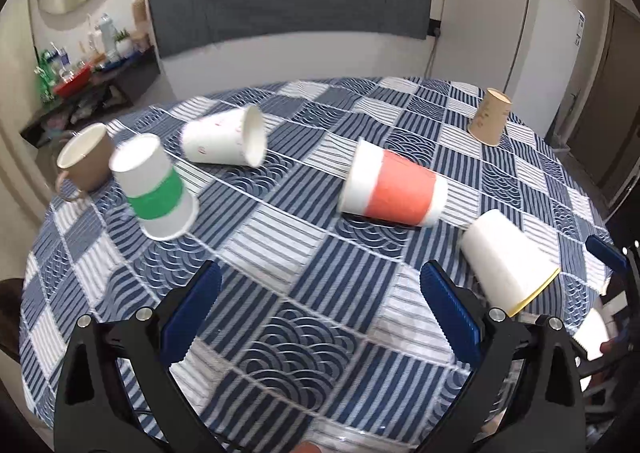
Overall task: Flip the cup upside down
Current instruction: 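Lift the yellow-rimmed cup with the right gripper toward the left gripper, then grasp the yellow-rimmed cup with the left gripper while the right gripper releases it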
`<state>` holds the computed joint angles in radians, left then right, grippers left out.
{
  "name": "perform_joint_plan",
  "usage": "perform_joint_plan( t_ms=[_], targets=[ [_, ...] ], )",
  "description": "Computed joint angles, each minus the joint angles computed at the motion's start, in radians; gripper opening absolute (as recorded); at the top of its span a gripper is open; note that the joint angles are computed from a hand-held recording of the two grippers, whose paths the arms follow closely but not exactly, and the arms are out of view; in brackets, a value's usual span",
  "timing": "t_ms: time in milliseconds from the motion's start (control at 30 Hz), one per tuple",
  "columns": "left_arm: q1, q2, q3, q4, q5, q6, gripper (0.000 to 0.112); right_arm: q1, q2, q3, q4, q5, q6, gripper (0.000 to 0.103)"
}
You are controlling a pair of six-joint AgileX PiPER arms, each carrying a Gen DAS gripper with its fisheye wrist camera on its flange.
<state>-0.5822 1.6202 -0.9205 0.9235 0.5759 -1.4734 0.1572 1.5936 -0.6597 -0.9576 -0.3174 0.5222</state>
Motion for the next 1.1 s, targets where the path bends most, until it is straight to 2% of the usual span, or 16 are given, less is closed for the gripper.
perform_joint_plan(
  t_ms=[100, 233, 467, 733, 1000, 1100],
  targets=[
    [0.017, 0.047, -0.079, -0.150, -0.024, 0.116, 0.097, -0.084, -0.006, -0.012, -0.142, -0.045, 0.118, 0.093],
    [0.023, 0.116, -0.188, -0.322, -0.035, 0.258, 0.097, -0.166, 0.016, -0.047, -0.225, -0.087, 0.178, 0.094],
    [0.033, 0.293, -0.459, -0.707, 0.080, 0.592, 0.097, -0.264, 0.115, -0.177, -0.358, -0.120, 0.313, 0.094],
    [0.049, 0.456, -0.708, -0.862, 0.252, 0.677, 0.097, -0.311, 0.252, -0.327, -0.508, -0.137, 0.508, 0.094],
    [0.092, 0.572, -0.835, -1.054, 0.320, 0.795, 0.097, -0.325, 0.340, -0.409, -0.589, -0.125, 0.625, 0.094],
    [0.103, 0.595, -0.856, -1.070, 0.323, 0.800, 0.087, -0.334, 0.346, -0.415, -0.609, -0.136, 0.650, 0.094]
  ],
)
